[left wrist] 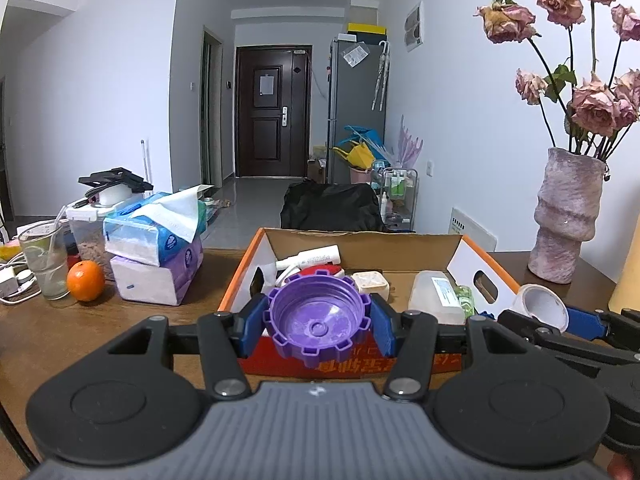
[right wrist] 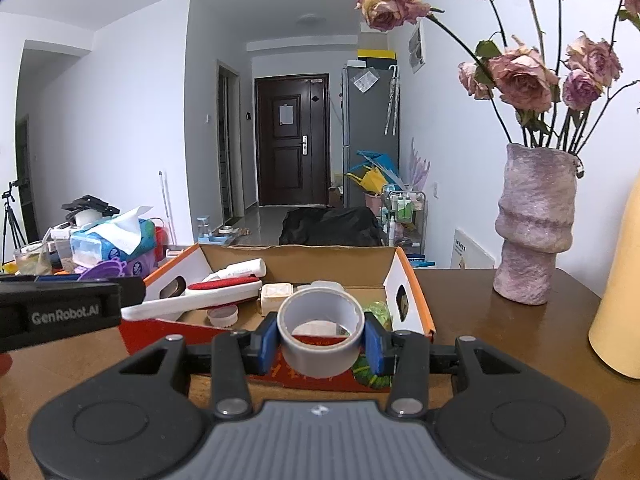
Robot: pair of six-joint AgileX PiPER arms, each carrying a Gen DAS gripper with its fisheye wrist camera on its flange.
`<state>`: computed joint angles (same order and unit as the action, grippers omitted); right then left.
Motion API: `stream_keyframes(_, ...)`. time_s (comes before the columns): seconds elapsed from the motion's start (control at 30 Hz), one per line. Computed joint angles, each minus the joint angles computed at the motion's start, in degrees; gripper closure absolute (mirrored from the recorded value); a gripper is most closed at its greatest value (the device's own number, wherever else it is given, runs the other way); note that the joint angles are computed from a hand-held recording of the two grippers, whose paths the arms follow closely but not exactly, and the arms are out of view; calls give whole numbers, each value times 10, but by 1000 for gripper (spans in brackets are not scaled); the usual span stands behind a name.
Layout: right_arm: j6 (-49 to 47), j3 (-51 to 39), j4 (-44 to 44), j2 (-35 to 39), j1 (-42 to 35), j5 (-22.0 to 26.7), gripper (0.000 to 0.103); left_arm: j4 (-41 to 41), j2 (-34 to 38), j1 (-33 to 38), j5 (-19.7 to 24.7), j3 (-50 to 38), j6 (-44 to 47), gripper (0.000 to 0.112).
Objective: Organize rigid objects
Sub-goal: 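Carry the purple cap in the left tool and tape roll in the right tool over the box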
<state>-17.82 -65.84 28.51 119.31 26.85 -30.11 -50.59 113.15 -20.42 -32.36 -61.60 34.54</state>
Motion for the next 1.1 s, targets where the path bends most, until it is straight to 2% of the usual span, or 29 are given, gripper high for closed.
stream_keyframes(0.53, -60, -163, 28, 86, -34, 83, 61, -40, 73, 17, 45, -124, 69, 57)
stream_keyframes(1.0, -168, -306, 110, 161, -48, 150, 61, -134, 151, 40, 73, -261, 179, 57)
stream_keyframes(1.1, -223, -346, 162, 182, -51, 170, 61, -163, 167, 45, 79, -291, 212, 57)
